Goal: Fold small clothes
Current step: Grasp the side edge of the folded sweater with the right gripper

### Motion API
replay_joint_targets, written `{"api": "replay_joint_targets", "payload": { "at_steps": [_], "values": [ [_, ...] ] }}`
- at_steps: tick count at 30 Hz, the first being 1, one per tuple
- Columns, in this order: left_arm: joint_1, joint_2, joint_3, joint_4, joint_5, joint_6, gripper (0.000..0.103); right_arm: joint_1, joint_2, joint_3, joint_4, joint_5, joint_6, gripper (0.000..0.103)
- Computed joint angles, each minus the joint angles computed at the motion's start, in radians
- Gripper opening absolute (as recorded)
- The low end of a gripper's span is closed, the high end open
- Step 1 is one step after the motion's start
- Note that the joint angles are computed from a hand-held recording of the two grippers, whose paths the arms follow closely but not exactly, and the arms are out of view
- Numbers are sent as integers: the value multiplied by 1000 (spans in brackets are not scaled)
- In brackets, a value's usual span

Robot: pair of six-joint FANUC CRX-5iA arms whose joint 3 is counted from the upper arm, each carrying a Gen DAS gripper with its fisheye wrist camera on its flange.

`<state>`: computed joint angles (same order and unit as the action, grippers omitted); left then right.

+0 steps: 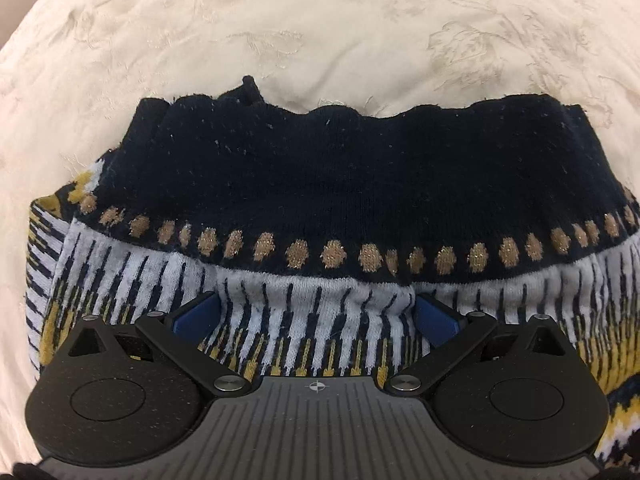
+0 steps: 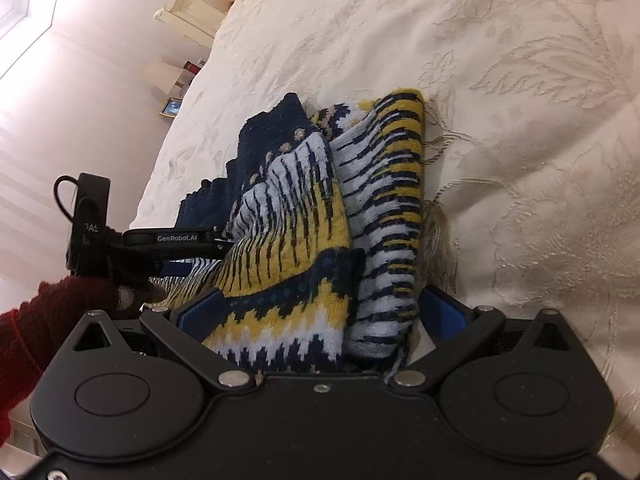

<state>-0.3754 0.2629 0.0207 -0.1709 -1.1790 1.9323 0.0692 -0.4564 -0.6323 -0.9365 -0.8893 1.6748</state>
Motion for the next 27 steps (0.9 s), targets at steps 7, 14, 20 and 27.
{"api": "replay_joint_targets", "payload": {
  "at_steps": [7, 14, 20, 27],
  "values": [
    [-1, 13, 15, -8, -7, 6, 103, -175, 119, 65, -150, -161, 158, 103],
    [-9, 14, 12, -13, -4, 16, 103, -220, 288, 171, -240, -236, 247, 103],
    [-11, 10, 9, -15, -1, 18, 103, -181, 306, 181, -251, -186, 268, 103],
    [-29, -89, -67, -10, 13, 59, 101, -210, 343, 205, -265, -251, 299, 102]
  ]
}}
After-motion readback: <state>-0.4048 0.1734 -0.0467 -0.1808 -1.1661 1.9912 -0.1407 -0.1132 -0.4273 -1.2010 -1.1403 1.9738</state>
